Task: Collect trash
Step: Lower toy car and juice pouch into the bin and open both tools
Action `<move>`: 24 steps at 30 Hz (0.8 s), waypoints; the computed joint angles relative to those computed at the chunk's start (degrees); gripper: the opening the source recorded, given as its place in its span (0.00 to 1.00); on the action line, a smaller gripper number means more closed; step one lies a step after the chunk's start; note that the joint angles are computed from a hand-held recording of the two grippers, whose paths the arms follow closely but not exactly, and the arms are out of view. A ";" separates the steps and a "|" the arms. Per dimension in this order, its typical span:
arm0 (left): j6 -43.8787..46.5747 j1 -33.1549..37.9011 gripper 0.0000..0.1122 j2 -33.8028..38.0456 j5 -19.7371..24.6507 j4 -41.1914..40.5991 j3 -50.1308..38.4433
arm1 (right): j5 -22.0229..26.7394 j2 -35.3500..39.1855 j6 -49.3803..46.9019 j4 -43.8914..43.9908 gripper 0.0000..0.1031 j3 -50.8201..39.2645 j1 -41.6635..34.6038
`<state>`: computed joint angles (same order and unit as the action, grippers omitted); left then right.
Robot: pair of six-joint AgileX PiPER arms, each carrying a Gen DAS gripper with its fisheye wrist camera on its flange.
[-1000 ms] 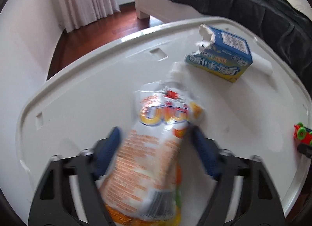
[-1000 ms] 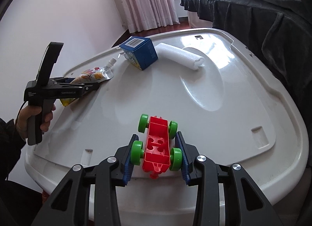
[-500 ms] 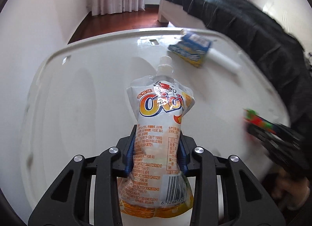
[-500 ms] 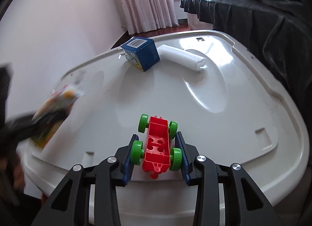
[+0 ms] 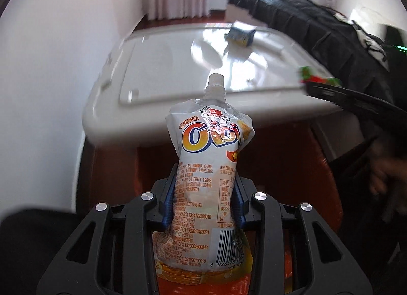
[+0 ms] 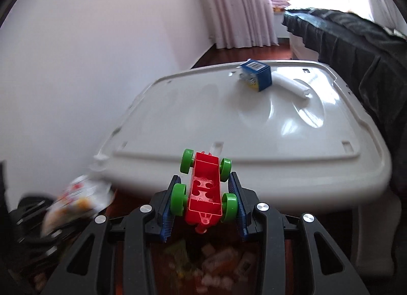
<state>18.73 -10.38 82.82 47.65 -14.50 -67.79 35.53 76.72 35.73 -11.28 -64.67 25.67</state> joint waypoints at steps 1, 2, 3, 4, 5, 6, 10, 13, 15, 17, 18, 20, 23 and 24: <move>-1.17 -0.38 0.31 0.72 -0.88 -0.45 1.11 | 1.28 -1.58 4.30 -4.30 0.37 1.43 2.75; -1.66 -0.73 0.32 1.48 -1.31 -0.58 1.28 | 2.61 -2.74 8.10 -8.01 0.37 2.61 5.26; -3.58 -2.13 0.32 2.52 -2.33 0.76 1.60 | 4.14 -3.85 12.02 -11.50 0.37 4.06 8.04; -4.68 -2.97 0.32 2.71 -3.23 2.09 2.47 | 4.83 -4.34 14.21 -13.07 0.37 5.23 9.54; -5.74 -3.89 0.32 3.29 -4.03 3.32 3.06 | 5.25 -4.48 15.67 -13.73 0.38 6.11 10.52; -5.75 -4.13 0.32 4.10 -3.98 3.34 2.76 | 5.29 -4.31 15.99 -12.99 0.38 7.13 10.91; -7.53 -4.50 0.32 6.06 -4.21 4.75 2.40 | 4.63 -1.98 14.40 -10.09 0.38 8.13 10.43; -8.10 -3.83 0.32 6.54 -4.28 5.01 3.05 | 4.15 -0.38 10.82 -6.36 0.38 7.83 8.76; -8.76 -3.54 0.32 7.55 -3.74 5.47 2.74 | 3.77 1.06 8.75 -3.45 0.38 8.01 7.82; -9.41 -3.73 0.32 8.17 -3.65 6.25 2.89 | 3.81 2.40 6.78 -1.07 0.38 7.66 7.08; -9.65 -3.89 0.32 8.47 -3.56 6.60 2.80 | 3.89 3.32 5.29 0.48 0.38 7.25 6.53; -10.19 -4.29 0.32 8.63 -3.26 7.28 2.87 | 3.97 4.45 4.10 2.15 0.38 6.87 6.42; -10.84 -4.85 0.32 8.79 -3.24 8.12 3.14 | 4.14 4.64 3.75 2.29 0.38 6.70 6.65; -10.83 -4.85 0.32 8.77 -3.11 8.15 3.10 | 4.11 4.44 3.86 2.26 0.38 6.77 6.65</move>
<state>7.90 -15.23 91.59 44.54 -6.35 -64.69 39.63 81.16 39.60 -9.02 -57.90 32.32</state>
